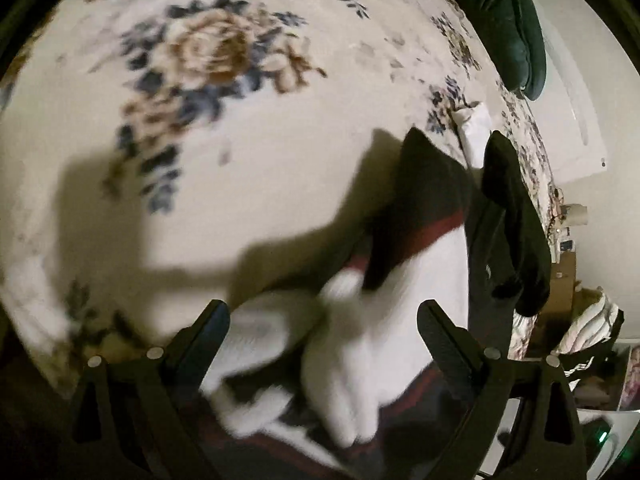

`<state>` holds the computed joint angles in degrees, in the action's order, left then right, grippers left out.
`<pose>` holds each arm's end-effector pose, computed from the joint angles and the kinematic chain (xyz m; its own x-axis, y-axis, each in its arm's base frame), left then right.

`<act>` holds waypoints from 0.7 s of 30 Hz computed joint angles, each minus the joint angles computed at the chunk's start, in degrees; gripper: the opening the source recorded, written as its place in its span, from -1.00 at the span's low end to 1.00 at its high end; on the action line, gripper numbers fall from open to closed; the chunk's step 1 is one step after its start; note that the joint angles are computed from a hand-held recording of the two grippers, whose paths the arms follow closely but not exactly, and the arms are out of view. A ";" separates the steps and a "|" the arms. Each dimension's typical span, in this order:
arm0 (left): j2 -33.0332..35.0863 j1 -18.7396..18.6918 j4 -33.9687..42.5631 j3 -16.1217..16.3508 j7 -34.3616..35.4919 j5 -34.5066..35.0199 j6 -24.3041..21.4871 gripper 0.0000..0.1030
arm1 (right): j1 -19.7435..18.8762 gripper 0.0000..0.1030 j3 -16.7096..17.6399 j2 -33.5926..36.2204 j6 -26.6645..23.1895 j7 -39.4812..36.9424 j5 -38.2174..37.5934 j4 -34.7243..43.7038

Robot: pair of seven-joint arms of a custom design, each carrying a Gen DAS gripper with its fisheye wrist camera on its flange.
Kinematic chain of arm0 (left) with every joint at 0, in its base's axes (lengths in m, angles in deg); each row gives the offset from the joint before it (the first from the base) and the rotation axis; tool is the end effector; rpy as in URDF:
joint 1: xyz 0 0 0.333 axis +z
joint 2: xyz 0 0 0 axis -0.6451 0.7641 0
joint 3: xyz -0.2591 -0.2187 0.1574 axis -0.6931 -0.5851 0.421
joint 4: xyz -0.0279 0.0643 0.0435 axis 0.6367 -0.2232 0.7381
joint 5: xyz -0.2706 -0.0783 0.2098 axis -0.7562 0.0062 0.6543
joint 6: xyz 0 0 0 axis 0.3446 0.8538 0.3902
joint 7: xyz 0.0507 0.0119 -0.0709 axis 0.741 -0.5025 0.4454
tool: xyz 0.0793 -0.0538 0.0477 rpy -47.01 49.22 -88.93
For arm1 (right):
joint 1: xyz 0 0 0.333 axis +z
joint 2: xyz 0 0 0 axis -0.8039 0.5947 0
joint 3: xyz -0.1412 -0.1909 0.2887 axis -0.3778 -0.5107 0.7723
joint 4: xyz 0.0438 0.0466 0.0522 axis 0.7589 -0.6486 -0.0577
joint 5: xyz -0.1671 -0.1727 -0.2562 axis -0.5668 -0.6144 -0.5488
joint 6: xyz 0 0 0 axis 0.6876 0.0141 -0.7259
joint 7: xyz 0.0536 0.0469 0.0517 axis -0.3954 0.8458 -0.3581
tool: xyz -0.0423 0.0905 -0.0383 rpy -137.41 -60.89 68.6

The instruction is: Fold small clothes

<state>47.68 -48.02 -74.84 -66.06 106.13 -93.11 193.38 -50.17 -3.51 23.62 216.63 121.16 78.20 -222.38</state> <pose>0.4035 -0.1819 0.7070 0.4023 -0.7745 0.4882 -0.8633 -0.4984 -0.0794 0.4144 -0.0366 0.5107 -0.2938 -0.8882 -0.3533 -0.9296 0.3516 -0.1107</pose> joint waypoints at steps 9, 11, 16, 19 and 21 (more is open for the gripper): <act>-2.56 0.65 -7.70 0.94 4.82 0.08 5.01 -0.56 | 4.88 0.73 9.57 31.38 -6.01 -13.40 10.20 30.37; -3.22 0.91 -8.88 1.05 5.27 -0.11 5.28 -0.56 | 4.11 0.72 11.61 36.34 -8.93 -11.70 9.72 35.73; -3.53 1.25 -10.22 1.81 8.33 -0.76 5.67 -0.55 | 1.99 -0.79 13.68 35.02 -3.48 -8.53 10.02 32.75; -3.74 1.44 -11.13 2.10 9.68 -1.75 6.02 -0.55 | 1.52 -0.81 12.73 33.30 0.33 -4.07 8.84 28.67; -3.80 1.56 -11.59 2.08 10.11 -2.21 6.21 -0.51 | 1.88 -0.87 11.95 34.32 1.12 -0.02 5.53 27.51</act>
<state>43.89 -46.46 -86.43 -63.98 116.24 -95.32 199.59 -48.29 8.44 57.93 217.75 121.14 83.72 -194.87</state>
